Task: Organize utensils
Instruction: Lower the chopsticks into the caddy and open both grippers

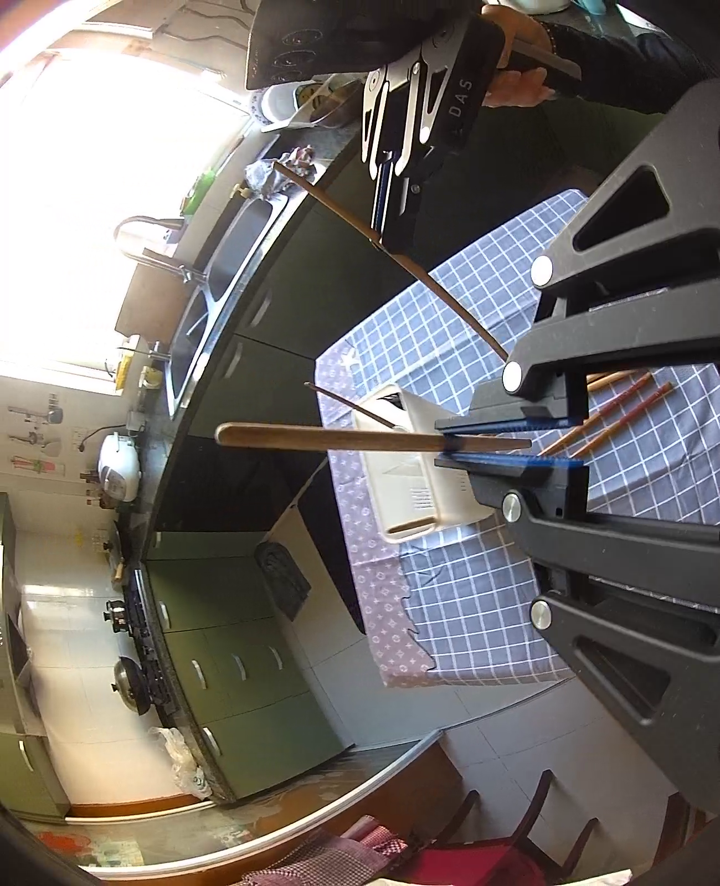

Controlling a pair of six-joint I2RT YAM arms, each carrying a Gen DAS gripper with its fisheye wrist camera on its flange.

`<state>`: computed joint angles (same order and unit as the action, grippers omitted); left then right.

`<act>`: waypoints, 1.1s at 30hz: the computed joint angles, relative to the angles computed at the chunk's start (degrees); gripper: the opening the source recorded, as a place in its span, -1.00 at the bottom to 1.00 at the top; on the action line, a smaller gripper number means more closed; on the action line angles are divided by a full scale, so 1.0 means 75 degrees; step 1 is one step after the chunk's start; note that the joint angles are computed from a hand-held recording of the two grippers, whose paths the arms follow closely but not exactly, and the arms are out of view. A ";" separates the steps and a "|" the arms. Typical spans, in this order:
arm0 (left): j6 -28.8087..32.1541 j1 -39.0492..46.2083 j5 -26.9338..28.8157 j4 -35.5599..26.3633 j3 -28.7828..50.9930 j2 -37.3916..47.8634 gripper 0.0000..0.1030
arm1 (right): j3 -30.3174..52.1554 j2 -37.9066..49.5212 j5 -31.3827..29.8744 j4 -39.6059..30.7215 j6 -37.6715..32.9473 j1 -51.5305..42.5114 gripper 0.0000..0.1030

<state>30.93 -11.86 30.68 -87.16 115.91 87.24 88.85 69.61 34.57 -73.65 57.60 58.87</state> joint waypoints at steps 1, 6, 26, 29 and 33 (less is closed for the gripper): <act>-0.0165 -0.0102 -0.0024 -0.0045 0.0419 0.0222 -0.87 | 0.0230 0.0051 -0.0027 -0.0045 -0.0212 -0.0228 -0.86; -0.1019 -0.0565 -0.0235 0.0026 0.1988 0.1190 -0.87 | 0.1187 0.0310 -0.0622 0.0172 -0.1428 -0.1577 -0.87; -0.1781 -0.1720 -0.2010 0.2472 -0.0461 0.1653 -0.86 | -0.0825 0.1306 -0.2458 0.2757 -0.3044 -0.3983 -0.86; -0.1743 -0.1675 -0.2018 0.2534 -0.0653 0.1597 -0.80 | -0.0932 0.1384 -0.2502 0.2838 -0.3003 -0.3943 -0.86; -0.1723 -0.1527 -0.1773 0.2394 -0.0589 0.1414 -0.78 | -0.1053 0.0988 -0.2277 0.2804 -0.2837 -0.3594 -0.85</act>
